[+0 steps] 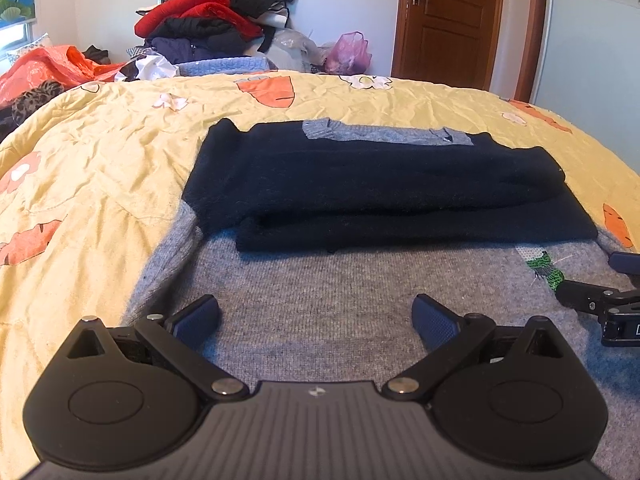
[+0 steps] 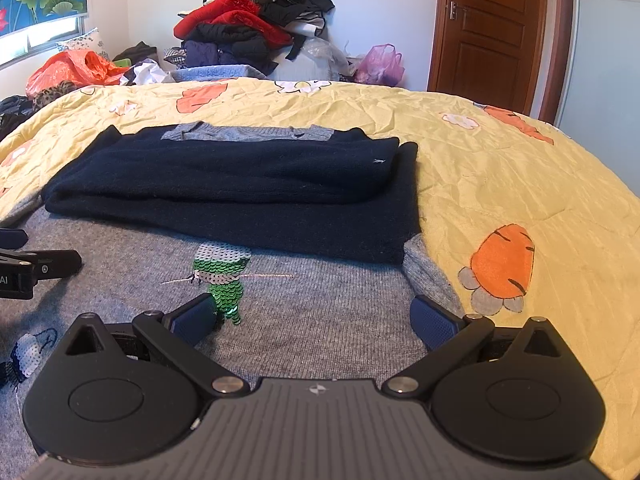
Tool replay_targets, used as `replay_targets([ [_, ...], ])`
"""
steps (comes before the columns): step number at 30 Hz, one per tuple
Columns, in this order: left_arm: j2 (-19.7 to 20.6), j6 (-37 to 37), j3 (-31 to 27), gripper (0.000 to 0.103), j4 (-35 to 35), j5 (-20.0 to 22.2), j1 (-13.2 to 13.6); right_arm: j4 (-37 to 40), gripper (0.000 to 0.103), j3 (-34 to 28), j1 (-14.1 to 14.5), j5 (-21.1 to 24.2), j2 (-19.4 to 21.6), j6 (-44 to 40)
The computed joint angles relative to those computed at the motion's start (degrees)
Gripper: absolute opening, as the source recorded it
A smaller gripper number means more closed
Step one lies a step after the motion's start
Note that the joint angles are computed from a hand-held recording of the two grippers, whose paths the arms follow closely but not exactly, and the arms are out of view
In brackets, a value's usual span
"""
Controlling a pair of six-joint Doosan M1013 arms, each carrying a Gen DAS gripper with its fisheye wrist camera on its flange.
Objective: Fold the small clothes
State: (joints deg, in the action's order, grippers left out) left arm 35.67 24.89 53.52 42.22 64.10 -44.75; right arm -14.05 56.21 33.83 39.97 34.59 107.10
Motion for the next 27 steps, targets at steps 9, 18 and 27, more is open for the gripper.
replay_targets([
  [9, -0.37, -0.43, 0.65, 0.103, -0.09, -1.07, 0.14, 1.57, 0.103, 0.2, -0.19, -0.3, -0.14, -2.12],
  [18, -0.62, -1.57, 1.15, 0.103, 0.28, -1.72, 0.1, 1.51, 0.103, 0.24, -0.18, -0.32, -0.16, -2.06],
  [27, -1.16, -3.12, 2.13, 0.103, 0.59, -3.12, 0.22, 0.21, 0.103, 0.01, 0.11, 0.0, -0.01, -0.92],
])
